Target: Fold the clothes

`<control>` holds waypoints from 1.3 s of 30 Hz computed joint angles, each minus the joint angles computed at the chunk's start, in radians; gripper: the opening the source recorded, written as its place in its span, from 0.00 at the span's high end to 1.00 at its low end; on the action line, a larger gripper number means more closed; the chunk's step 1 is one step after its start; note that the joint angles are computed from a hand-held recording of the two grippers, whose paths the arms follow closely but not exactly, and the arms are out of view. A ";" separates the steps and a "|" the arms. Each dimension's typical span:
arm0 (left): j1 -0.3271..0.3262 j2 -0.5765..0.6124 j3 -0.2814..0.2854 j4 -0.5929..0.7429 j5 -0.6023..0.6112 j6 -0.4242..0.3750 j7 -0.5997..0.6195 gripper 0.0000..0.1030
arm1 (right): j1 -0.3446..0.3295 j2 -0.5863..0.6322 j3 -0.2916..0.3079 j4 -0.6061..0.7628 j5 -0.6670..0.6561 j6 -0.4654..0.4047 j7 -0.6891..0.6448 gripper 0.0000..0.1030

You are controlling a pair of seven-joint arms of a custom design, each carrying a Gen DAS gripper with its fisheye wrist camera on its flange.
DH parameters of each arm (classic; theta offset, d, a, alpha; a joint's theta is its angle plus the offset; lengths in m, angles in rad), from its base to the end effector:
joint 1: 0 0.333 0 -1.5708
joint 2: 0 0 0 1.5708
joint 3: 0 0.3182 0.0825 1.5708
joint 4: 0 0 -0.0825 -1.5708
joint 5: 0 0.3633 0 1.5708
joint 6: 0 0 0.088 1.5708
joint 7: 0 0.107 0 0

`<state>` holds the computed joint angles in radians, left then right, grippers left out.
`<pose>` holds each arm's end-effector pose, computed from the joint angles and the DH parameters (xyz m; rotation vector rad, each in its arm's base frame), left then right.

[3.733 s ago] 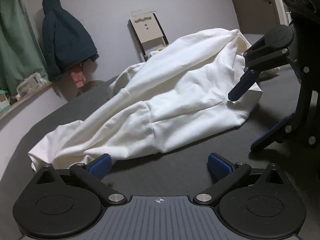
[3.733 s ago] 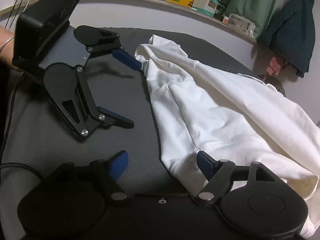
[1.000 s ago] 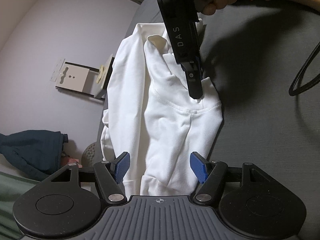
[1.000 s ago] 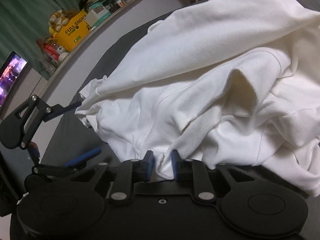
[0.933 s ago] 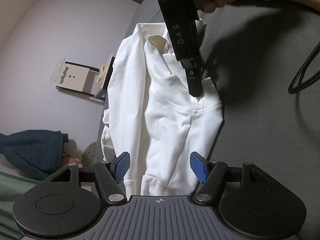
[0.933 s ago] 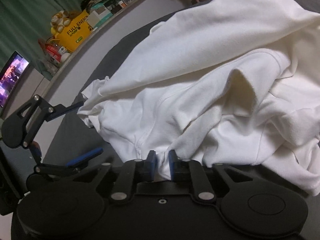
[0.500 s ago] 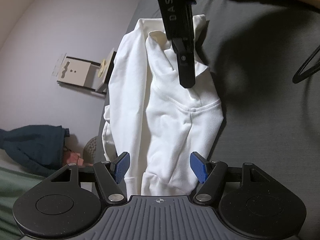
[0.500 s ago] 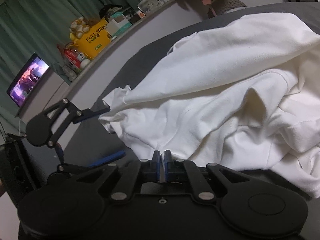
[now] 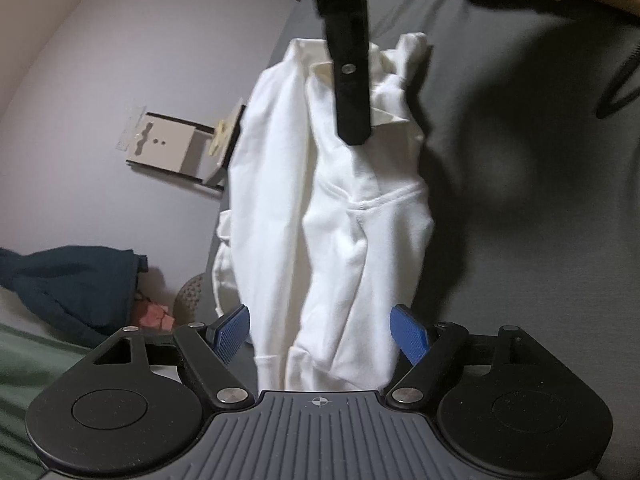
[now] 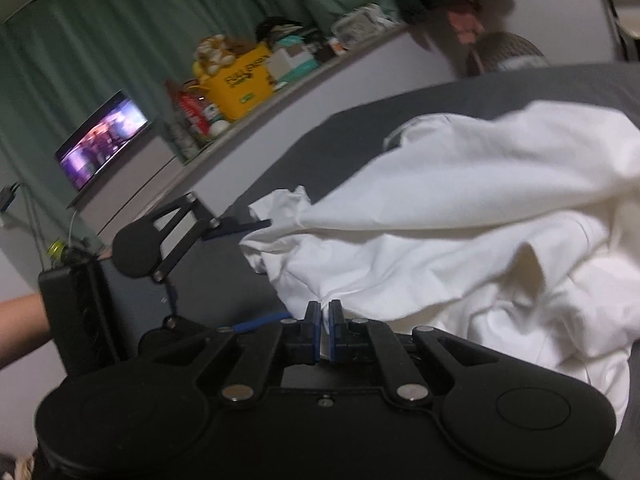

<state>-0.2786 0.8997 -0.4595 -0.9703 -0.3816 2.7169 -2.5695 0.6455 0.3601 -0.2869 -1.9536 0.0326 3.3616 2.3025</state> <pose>0.7067 -0.3866 0.4606 0.7473 2.0627 -0.7601 0.5996 0.2453 0.4481 -1.2173 1.7090 -0.3731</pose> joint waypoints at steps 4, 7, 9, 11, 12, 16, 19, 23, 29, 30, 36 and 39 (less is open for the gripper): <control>0.024 -0.006 -0.034 0.005 -0.028 -0.031 0.036 0.24 | 0.045 -0.011 -0.045 -0.017 0.010 0.017 -0.036 0.95; 0.039 -0.017 -0.050 -0.007 -0.051 -0.046 0.087 0.24 | 0.046 -0.012 -0.042 -0.024 0.034 0.031 -0.061 0.95; 0.041 -0.023 -0.051 -0.015 -0.066 -0.048 0.105 0.24 | 0.046 -0.011 -0.040 -0.022 0.049 0.030 -0.079 0.95; 0.039 -0.029 -0.044 -0.016 -0.078 -0.055 0.100 0.24 | 0.051 -0.008 -0.044 -0.020 0.062 0.033 -0.096 0.95; 0.037 -0.032 -0.039 -0.014 -0.081 -0.063 0.094 0.24 | 0.049 -0.007 -0.040 -0.021 0.066 0.039 -0.104 0.96; 0.029 -0.041 -0.025 0.000 -0.088 -0.091 0.074 0.24 | 0.065 -0.005 -0.049 -0.025 0.106 0.057 -0.148 0.95; 0.026 -0.048 -0.012 0.016 -0.094 -0.124 0.038 0.25 | 0.070 -0.003 -0.047 -0.025 0.134 0.063 -0.184 0.95; 0.017 -0.047 0.009 0.051 -0.089 -0.171 -0.013 0.25 | 0.069 -0.003 -0.039 -0.025 0.167 0.068 -0.218 0.95; 0.001 -0.031 0.031 0.097 -0.069 -0.220 -0.042 0.29 | 0.084 0.000 -0.045 -0.023 0.218 0.071 -0.254 0.96; -0.004 -0.027 0.036 0.105 -0.064 -0.225 -0.052 0.29 | 0.076 0.001 -0.037 -0.021 0.219 0.072 -0.256 0.96; -0.031 0.013 0.059 0.183 -0.024 -0.287 -0.106 0.29 | 0.055 0.004 -0.013 -0.022 0.234 0.090 -0.267 0.95; -0.036 0.021 0.059 0.189 -0.012 -0.293 -0.090 0.29 | 0.047 0.002 -0.001 -0.025 0.249 0.104 -0.281 0.95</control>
<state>-0.3150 0.9211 -0.4001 -0.7809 -0.3933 2.4242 -2.6595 0.6921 0.3623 -0.2884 -1.9790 0.2820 3.4652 2.0218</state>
